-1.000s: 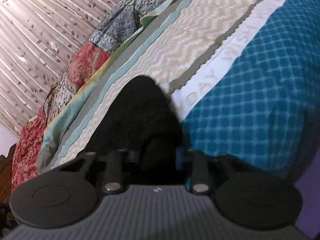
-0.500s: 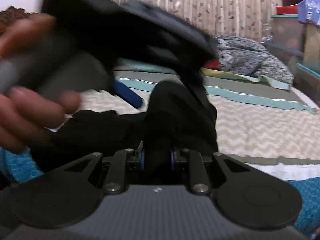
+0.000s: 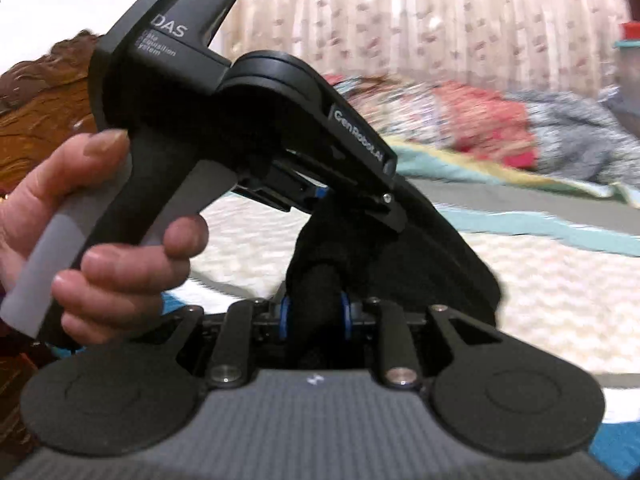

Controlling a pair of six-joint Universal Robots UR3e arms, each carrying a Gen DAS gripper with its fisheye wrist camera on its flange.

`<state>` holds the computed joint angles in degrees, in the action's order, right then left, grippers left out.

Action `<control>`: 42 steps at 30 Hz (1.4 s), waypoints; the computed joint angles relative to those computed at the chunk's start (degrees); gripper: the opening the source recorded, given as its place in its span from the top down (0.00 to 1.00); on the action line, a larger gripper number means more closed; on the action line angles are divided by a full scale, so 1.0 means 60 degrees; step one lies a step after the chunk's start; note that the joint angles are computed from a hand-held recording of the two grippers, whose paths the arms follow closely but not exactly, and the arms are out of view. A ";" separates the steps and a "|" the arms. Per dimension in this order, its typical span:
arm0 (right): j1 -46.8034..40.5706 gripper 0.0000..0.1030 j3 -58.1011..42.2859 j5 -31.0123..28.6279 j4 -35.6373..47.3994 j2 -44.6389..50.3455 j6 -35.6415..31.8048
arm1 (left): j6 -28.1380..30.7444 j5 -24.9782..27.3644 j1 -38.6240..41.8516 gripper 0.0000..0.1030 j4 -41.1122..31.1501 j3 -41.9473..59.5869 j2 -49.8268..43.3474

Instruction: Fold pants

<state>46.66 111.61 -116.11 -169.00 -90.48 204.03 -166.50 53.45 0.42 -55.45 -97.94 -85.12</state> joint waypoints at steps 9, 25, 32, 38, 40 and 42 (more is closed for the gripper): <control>-0.0883 0.50 0.0574 0.2772 -0.0388 0.0505 0.0178 | 0.0097 0.0954 0.1087 0.26 0.0318 -0.1555 -0.0418; -0.0799 0.60 0.2745 0.1276 0.1035 -0.2224 0.3264 | 0.1322 0.1744 0.1789 0.15 -0.0034 -0.4251 0.3048; 0.0637 0.56 0.1594 -0.0147 0.2715 -0.0926 0.3172 | 0.2712 0.0657 0.3429 0.13 -0.2613 -0.4542 0.4888; 0.0615 0.55 0.2002 -0.0439 0.1184 -0.1373 0.2567 | 0.4241 0.0385 0.4578 0.10 -0.4592 -0.4275 0.6031; 0.0557 0.55 0.1866 -0.0250 0.0575 -0.1069 0.2038 | 0.4582 0.0341 0.4921 0.10 -0.5148 -0.4298 0.6234; 0.0340 0.56 0.1598 0.0296 0.0168 -0.0678 0.1621 | 0.4700 0.0355 0.5111 0.09 -0.5459 -0.4367 0.6361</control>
